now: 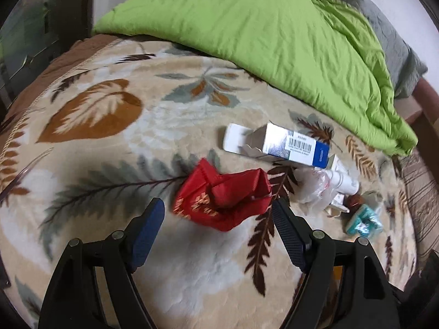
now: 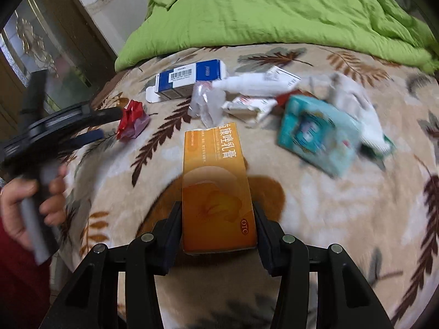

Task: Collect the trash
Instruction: 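Grasp the orange box with the right tool while the left tool grasps the red crumpled wrapper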

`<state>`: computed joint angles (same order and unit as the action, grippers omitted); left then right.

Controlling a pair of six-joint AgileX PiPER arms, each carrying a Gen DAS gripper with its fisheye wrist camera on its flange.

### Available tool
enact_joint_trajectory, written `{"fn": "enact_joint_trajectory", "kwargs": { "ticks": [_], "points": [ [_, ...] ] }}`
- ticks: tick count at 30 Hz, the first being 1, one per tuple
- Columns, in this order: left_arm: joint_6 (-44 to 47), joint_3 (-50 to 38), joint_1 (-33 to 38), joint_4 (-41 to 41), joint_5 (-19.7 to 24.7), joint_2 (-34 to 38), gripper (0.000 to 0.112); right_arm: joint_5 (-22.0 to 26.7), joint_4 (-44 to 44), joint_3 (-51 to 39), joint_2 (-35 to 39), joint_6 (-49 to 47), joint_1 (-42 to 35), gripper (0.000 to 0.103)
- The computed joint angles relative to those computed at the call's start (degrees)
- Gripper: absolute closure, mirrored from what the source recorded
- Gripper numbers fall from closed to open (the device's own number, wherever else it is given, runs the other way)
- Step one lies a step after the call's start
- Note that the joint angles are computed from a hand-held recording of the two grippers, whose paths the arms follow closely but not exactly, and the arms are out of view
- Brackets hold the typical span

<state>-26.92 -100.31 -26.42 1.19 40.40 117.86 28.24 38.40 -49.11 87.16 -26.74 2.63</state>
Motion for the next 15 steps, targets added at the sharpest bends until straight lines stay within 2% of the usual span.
{"fn": "enact_joint_trajectory", "kwargs": {
  "ticks": [3, 7, 10, 12, 13, 14, 15],
  "points": [
    [-1.33, -6.12, -1.53, 2.98, 3.39, 4.73, 0.033, 0.17, 2.46, 2.56, -1.46, -3.1, -1.21, 0.051],
    [-6.51, -10.09, -3.4, 9.39, 4.37, 8.31, 0.034, -1.11, 4.21, 3.06, -2.08, -4.78, -1.26, 0.051],
    [-8.47, -8.88, -3.75, 11.18, 2.73, 7.97, 0.058, -2.25, 5.03, 3.56, -2.85, -5.95, -1.0, 0.051],
    [-9.66, -7.43, -3.93, 12.36, 1.61, 7.19, 0.065, -2.47, 5.4, 3.76, -3.11, -6.11, -1.08, 0.051],
    [-10.3, -6.0, -4.19, 13.4, 0.46, 6.35, 0.082, -2.48, 5.55, 3.81, -3.29, -6.2, -1.13, 0.051],
    [-9.55, -5.33, -4.25, 13.02, 0.03, 5.82, 0.093, -2.56, 5.69, 4.02, -3.6, -6.37, -1.2, 0.051],
    [-9.65, -4.88, -4.41, 13.05, 0.12, 5.4, 0.093, -2.74, 5.69, 4.11, -3.84, -6.45, -1.26, 0.051]
  ]
}}
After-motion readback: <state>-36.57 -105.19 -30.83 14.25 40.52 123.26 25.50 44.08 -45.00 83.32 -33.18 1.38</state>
